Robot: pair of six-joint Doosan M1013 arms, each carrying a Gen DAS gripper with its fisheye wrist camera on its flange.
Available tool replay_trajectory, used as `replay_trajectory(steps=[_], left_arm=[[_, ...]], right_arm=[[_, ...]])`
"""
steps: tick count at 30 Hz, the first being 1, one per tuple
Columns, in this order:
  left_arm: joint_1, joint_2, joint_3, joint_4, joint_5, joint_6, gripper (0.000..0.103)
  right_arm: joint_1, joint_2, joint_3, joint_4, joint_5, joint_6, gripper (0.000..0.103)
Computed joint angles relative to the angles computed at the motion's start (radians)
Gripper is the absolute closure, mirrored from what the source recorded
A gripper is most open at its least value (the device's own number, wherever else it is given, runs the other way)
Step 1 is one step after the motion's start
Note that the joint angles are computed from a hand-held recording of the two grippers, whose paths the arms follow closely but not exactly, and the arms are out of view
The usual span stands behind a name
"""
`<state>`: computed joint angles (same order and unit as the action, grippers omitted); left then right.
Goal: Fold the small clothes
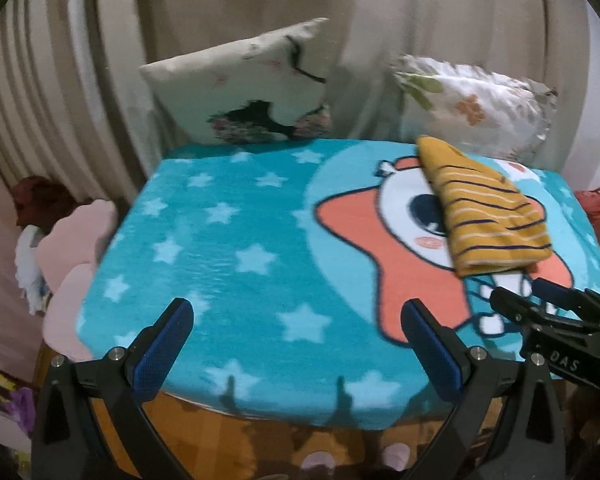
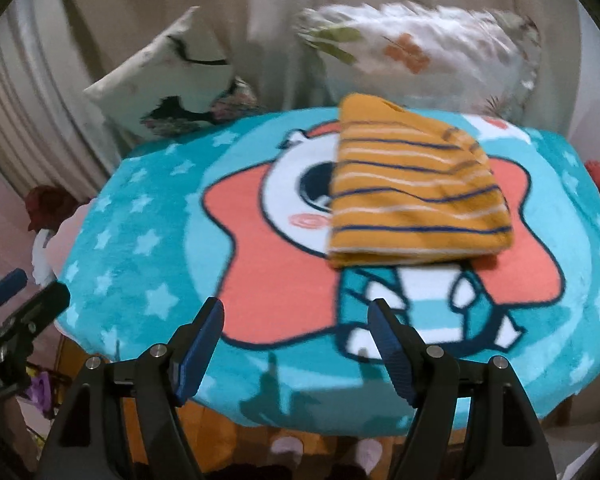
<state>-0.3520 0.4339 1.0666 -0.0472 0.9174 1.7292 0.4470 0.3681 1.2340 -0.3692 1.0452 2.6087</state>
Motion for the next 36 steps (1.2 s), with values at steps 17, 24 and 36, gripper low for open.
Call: replay_trajectory(steps=[17, 24, 36], left_arm=[[-0.001, 0.023, -0.015, 0.088, 0.027, -0.043, 0.000], [-0.064, 0.033, -0.044, 0.070, 0.057, -0.080, 0.000], [-0.177, 0.074, -0.095, -0.102, 0.102, -0.052, 0.000]], right_arm=[[0.005, 0.017, 0.007, 0.032, -0.045, -0.017, 0.021], [-0.048, -0.048, 0.088, 0.079, -0.054, -0.086, 0.021], [-0.135, -0.191, 0.232, -0.006, 0.016, -0.139, 0.021]])
